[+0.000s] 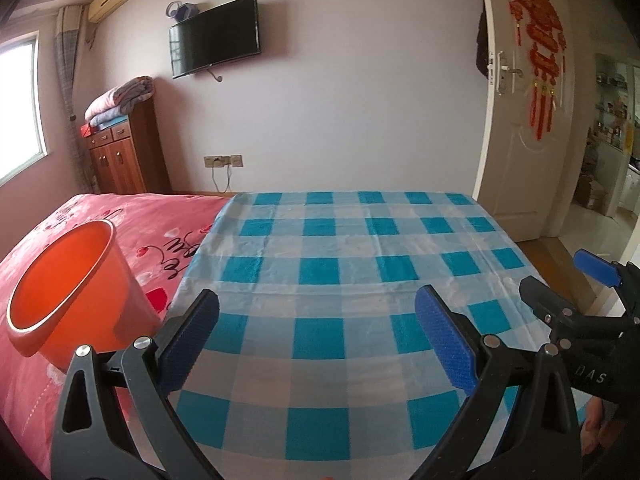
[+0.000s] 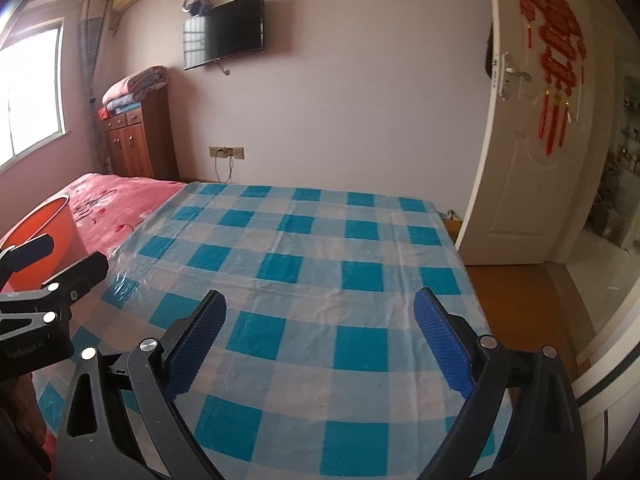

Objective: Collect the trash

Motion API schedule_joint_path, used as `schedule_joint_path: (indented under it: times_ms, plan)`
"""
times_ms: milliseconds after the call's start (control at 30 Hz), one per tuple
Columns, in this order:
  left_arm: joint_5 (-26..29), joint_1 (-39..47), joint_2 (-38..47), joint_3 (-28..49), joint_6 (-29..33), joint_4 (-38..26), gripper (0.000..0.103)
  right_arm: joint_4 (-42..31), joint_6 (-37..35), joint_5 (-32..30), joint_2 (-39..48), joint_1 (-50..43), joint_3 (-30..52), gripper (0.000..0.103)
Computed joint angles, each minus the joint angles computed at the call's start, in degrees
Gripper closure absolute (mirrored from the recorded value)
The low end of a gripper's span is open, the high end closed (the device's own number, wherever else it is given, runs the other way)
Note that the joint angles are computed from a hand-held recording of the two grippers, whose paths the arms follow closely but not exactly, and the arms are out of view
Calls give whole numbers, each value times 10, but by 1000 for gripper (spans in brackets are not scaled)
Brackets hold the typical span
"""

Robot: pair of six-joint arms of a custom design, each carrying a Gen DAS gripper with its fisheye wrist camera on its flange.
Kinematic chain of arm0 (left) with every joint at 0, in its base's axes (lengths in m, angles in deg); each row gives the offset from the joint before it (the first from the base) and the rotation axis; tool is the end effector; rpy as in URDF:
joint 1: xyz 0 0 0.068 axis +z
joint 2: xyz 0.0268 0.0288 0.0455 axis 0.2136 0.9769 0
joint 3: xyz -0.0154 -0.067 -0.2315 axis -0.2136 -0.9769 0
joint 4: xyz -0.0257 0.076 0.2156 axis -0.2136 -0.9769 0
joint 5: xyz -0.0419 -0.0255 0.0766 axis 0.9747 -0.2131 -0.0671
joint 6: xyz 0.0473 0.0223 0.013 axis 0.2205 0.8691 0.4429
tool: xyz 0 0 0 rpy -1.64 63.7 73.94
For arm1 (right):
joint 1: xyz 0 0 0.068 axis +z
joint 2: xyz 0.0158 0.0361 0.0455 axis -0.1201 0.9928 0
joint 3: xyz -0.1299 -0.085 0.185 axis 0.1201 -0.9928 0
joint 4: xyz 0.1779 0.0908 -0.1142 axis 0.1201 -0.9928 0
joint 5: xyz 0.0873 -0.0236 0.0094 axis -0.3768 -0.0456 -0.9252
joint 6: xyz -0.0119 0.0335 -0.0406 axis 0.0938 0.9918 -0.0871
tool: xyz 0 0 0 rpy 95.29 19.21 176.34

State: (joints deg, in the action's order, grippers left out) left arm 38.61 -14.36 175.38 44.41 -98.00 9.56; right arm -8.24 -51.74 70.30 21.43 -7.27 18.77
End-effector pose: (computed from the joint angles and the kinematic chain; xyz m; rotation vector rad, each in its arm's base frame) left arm 0.2559 -0.1118 0.1729 0.0088 2.1219 0.0688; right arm 0.2317 0.0025 0.1539 -0.1106 2.1446 0.0886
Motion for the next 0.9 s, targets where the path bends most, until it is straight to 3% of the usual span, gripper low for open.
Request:
schedule_joint_path:
  times_ms: [500,900]
  plan:
    - [-37,-70,-33,12,-26,-19,4,-71,-1,-46,-146,-105,-31,9]
    - [-60,-95,-54,8,-29,-24,4,-93,-6,-57,-193,-121,-39,9]
